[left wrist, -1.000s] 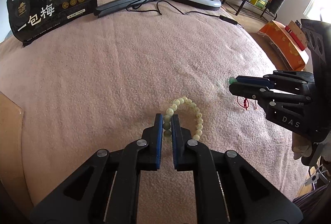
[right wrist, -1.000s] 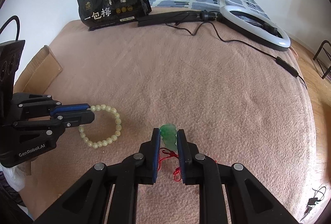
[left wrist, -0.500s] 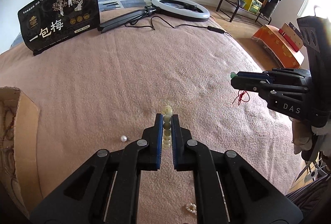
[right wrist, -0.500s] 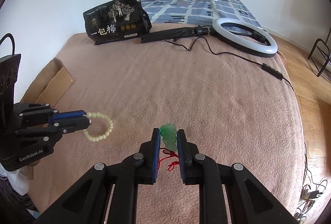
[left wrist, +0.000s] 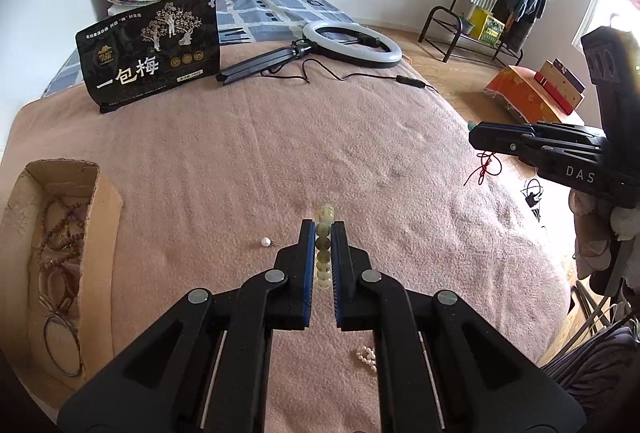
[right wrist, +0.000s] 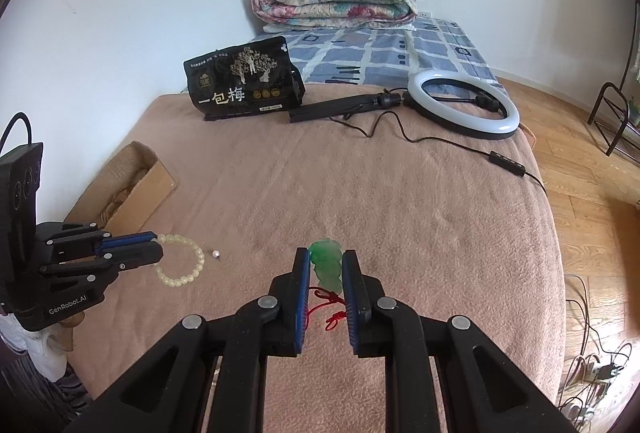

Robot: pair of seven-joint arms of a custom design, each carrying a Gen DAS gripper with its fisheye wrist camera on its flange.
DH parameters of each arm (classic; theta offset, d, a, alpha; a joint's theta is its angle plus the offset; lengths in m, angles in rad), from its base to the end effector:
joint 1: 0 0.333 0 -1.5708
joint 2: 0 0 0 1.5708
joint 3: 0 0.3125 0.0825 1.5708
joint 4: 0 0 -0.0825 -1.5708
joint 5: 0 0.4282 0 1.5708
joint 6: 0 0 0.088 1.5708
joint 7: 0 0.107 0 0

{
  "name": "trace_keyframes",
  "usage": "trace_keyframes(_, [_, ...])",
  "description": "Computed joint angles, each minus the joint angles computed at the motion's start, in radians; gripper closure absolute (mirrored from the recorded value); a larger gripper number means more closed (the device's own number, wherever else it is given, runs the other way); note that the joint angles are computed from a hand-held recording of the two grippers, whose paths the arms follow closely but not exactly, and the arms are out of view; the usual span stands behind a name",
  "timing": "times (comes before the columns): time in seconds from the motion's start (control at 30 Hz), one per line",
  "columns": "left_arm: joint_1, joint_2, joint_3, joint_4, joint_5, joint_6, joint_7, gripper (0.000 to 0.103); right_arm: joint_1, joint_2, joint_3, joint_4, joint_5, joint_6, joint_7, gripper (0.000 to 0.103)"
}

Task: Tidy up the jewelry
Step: 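Lift and carry the bracelet with the left tool while the right tool carries the pendant to the box, then lower the bracelet into the box and open the left tool while the right tool releases the pendant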

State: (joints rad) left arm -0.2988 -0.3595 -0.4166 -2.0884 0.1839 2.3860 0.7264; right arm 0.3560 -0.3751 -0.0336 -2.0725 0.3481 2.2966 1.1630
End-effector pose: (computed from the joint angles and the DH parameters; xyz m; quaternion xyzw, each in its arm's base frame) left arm 0.3959 -0.3790 0.6196 -0.6697 0.6613 -0.3013 0.1532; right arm 0.5018 0.1727 0.6443 -0.8288 0.4496 -0.1028 0.3168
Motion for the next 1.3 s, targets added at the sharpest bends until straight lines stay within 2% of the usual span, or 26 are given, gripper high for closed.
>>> trace_keyframes(0.33, [0.018, -0.162, 0.0, -0.07, -0.025, -0.036, -0.009, 0.097, 0.031, -0.06, 0.011, 0.001, 0.004, -0.024, 0.016, 0.089])
trace_keyframes(0.63, [0.055, -0.376, 0.011, -0.187, -0.07, -0.108, 0.001, 0.097, 0.097, -0.081, 0.027, 0.006, 0.052, -0.037, 0.014, 0.089])
trace_keyframes(1.03, [0.116, -0.67, 0.043, -0.347, -0.122, -0.245, 0.041, 0.097, 0.184, -0.037, 0.063, 0.056, 0.144, -0.033, 0.001, 0.089])
trace_keyframes(1.3, [0.155, -0.814, 0.063, -0.428, -0.15, -0.313, 0.064, 0.097, 0.228, 0.025, 0.105, 0.105, 0.192, -0.023, 0.003, 0.089])
